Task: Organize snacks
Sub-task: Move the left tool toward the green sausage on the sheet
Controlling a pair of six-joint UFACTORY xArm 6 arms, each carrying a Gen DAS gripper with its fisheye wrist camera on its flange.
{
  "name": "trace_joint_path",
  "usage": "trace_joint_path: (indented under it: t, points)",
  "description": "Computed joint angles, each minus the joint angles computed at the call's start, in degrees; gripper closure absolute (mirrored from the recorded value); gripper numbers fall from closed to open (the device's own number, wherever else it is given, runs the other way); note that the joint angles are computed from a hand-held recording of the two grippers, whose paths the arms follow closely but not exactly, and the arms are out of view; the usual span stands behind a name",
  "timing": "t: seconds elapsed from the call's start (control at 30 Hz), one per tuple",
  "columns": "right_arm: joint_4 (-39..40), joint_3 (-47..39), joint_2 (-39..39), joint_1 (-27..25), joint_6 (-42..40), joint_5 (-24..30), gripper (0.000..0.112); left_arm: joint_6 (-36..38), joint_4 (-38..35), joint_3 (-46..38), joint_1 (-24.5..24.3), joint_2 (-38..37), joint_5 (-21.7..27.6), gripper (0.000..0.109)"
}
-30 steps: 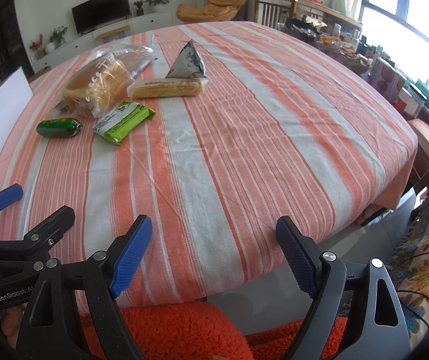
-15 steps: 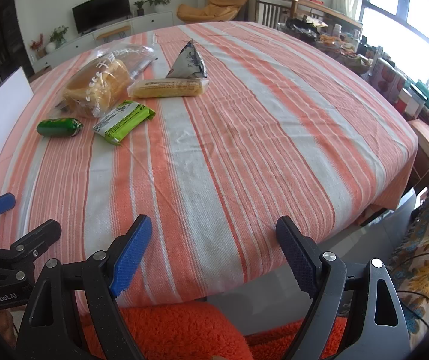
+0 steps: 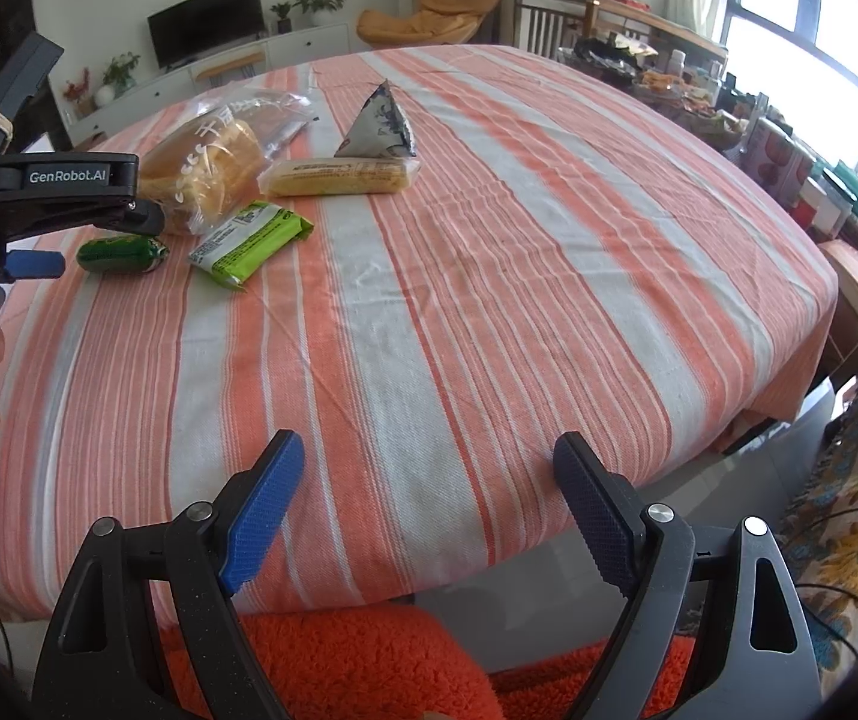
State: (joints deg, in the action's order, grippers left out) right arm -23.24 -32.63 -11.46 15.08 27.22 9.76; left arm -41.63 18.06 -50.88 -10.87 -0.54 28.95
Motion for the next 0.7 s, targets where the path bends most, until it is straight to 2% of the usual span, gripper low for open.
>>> trace_joint_path:
  t: [0.17, 0.37, 0.43, 0.53, 0.63, 0.7]
  points:
    - [-0.12, -0.34, 0.41, 0.07, 0.12, -0.13, 0.024, -0.44, 2.74, 3.17, 1.64, -3.60, 1.58, 0.006]
    - [-0.21, -0.36, 0.50, 0.03, 0.14, -0.18, 0.024, 2.07, -0.41, 6.45, 2.96, -7.37, 1.20, 0.006]
    - [-0.17, -0.32, 0.45, 0.01, 0.10, -0.20, 0.024, 1.77, -0.44, 5.96, 2.85, -6.73, 1.22, 0.006]
    - [-0.23, -0.34, 0.49, -0.02, 0.13, -0.22, 0.024, 3.96, -4.58, 4.72, 2.89, -4.40, -0.89, 0.006]
    - [-0.09, -0.26, 0.53, -0.09, -0.07, -0.46, 0.024, 3.22, -5.20, 2.05, 2.62, -0.83, -0.36, 0.006]
    - [-0.16, -0.04, 0.43, -0.20, -0.05, -0.70, 0.024, 1.19, -1.71, 1.07, 2.18, 0.15, 0.25, 0.006]
